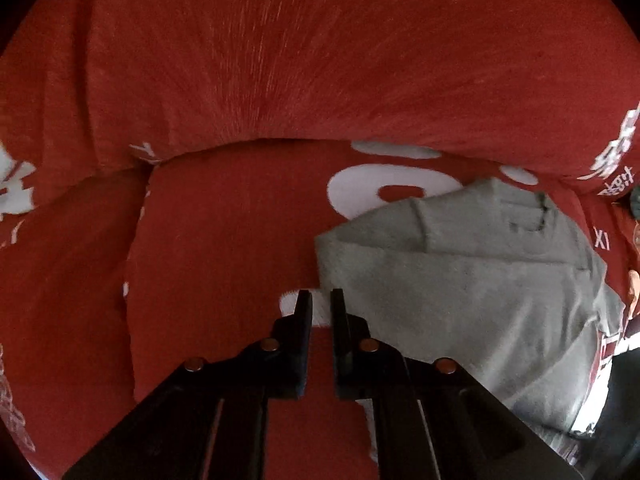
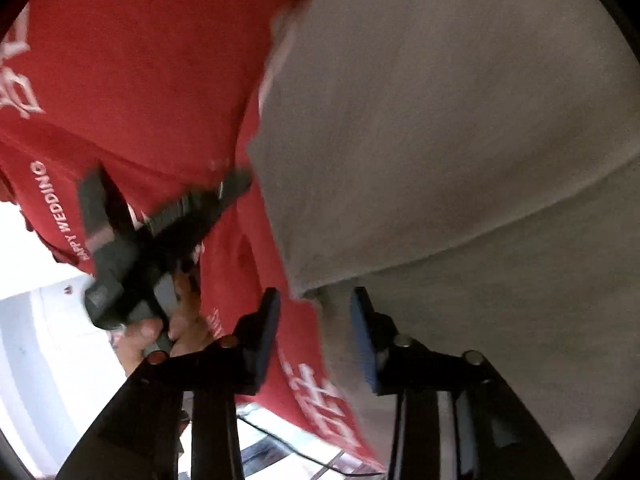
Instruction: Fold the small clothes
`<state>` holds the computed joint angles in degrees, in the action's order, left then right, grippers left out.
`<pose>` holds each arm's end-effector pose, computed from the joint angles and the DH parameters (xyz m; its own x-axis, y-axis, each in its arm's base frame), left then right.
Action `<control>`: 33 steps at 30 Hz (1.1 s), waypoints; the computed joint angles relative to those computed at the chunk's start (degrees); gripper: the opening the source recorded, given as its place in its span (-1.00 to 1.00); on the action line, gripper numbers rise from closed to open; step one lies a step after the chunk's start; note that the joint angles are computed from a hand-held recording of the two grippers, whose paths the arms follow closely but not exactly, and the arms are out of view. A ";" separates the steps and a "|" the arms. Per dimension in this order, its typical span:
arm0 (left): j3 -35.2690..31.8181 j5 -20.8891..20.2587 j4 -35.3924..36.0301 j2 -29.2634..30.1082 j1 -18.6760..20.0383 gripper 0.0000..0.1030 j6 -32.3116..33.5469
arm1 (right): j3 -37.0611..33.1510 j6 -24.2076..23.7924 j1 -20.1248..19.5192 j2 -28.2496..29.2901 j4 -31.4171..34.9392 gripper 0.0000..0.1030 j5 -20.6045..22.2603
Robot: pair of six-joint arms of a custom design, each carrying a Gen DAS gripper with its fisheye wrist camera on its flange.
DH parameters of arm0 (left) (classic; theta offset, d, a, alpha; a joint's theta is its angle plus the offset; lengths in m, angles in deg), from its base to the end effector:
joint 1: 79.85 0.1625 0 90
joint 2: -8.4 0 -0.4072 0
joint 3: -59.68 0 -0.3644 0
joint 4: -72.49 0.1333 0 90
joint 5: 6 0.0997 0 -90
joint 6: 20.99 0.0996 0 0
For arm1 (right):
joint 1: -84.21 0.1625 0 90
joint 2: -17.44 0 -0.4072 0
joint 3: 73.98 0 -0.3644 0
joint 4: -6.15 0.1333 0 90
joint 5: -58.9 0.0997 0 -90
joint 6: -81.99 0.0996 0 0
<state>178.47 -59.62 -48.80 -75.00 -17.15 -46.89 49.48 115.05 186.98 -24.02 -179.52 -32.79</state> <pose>-0.0297 -0.4771 0.2689 -0.8259 -0.0211 -0.5634 0.1075 0.9751 -0.1941 0.2324 -0.4357 -0.0019 -0.9355 0.3375 -0.1049 0.3526 0.9110 -0.2137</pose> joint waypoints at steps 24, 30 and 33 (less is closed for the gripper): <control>7.04 4.98 10.75 1.93 -14.63 -0.82 -20.10 | 4.82 -9.67 -12.39 -22.78 10.77 -0.62 -22.94; 5.14 3.12 14.70 4.30 -19.12 -0.82 -21.49 | 9.16 -9.54 -12.58 -31.07 17.15 -0.26 -22.43; 4.97 0.38 13.23 5.84 -21.00 -0.76 -21.28 | 11.95 -9.04 -12.97 -35.36 20.18 -0.21 -21.56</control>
